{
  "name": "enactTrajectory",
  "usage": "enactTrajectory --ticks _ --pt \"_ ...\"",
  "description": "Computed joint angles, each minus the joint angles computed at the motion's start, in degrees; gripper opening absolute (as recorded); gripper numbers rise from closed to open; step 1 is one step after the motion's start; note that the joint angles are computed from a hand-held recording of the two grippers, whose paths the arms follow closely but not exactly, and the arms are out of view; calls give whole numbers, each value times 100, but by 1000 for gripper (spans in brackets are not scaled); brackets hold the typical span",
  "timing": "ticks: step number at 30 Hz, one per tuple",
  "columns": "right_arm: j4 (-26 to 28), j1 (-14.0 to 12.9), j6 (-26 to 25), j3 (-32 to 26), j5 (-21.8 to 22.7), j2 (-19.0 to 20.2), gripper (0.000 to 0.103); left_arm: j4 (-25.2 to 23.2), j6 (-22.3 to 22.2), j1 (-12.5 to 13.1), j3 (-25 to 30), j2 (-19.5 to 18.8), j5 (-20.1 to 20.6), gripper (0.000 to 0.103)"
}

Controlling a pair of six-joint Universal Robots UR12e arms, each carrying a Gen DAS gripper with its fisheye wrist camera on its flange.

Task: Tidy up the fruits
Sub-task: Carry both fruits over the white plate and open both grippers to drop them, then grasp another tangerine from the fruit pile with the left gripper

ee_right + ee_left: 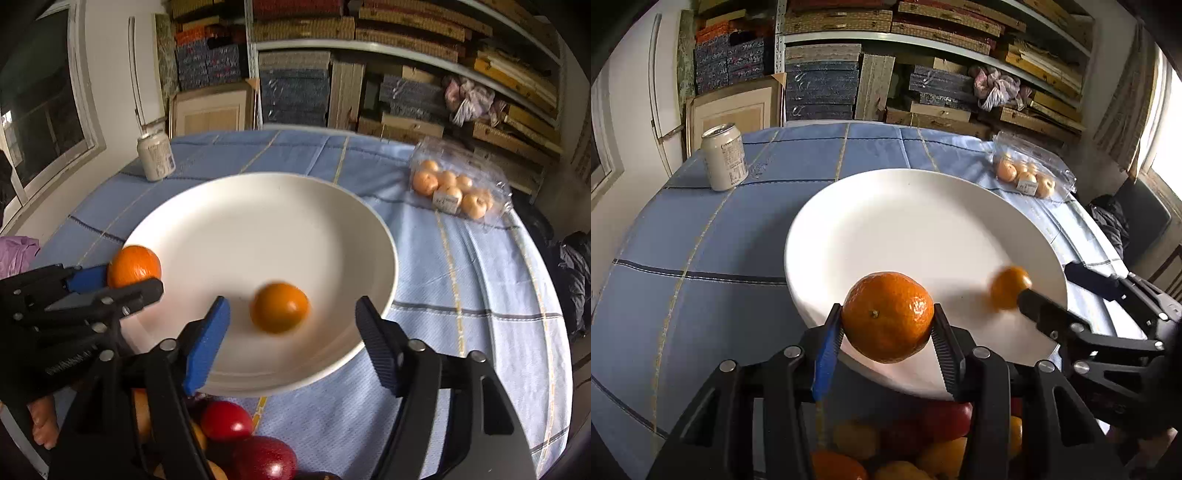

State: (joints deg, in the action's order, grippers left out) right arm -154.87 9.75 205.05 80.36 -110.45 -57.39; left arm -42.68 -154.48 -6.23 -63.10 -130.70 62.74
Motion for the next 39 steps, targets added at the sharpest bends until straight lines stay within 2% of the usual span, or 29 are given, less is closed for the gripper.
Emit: enactTrajectory --ticks 3,5,8,11,16,18,21,27,29,31,33,36,37,39 --pt "-143 -2 -2 65 -11 -35 69 -2 -18 19 -21 3 -64 49" --pt "-221 8 31 129 -51 -78 69 167 -34 25 -85 37 -62 49" --pt "-355 13 188 281 -24 -184 69 295 3 53 -186 123 -100 60" --pt "-668 47 397 526 -9 -326 69 473 152 86 -404 274 -37 60" --pt "-1039 159 702 926 -66 -577 69 1037 360 166 -941 603 146 60" --pt "-1108 215 802 1055 -97 -660 69 1085 490 213 -1113 746 112 60" --pt "-1192 301 945 1279 -127 -821 74 880 987 318 -1283 1039 -66 60" --pt "-1418 459 1228 1699 -236 -1106 77 999 1347 647 -1487 1597 -332 60" --pt "-1457 480 1285 1804 -204 -1180 77 1384 1510 702 -1582 1781 -134 60" --pt "-1483 514 1340 1889 -230 -1237 77 2003 1523 725 -1665 1935 76 60" --pt "-1571 541 1406 1985 -220 -1299 77 2186 1337 780 -1613 2053 -86 60" --pt "-1604 623 1421 2061 -357 -1365 77 1991 1071 859 -1473 2156 -539 60" --pt "-1615 643 1422 2087 -409 -1388 77 1791 1079 872 -1435 2165 -711 60" --pt "-1650 682 1444 2179 -507 -1443 79 1657 1325 809 -1498 2142 -694 60"
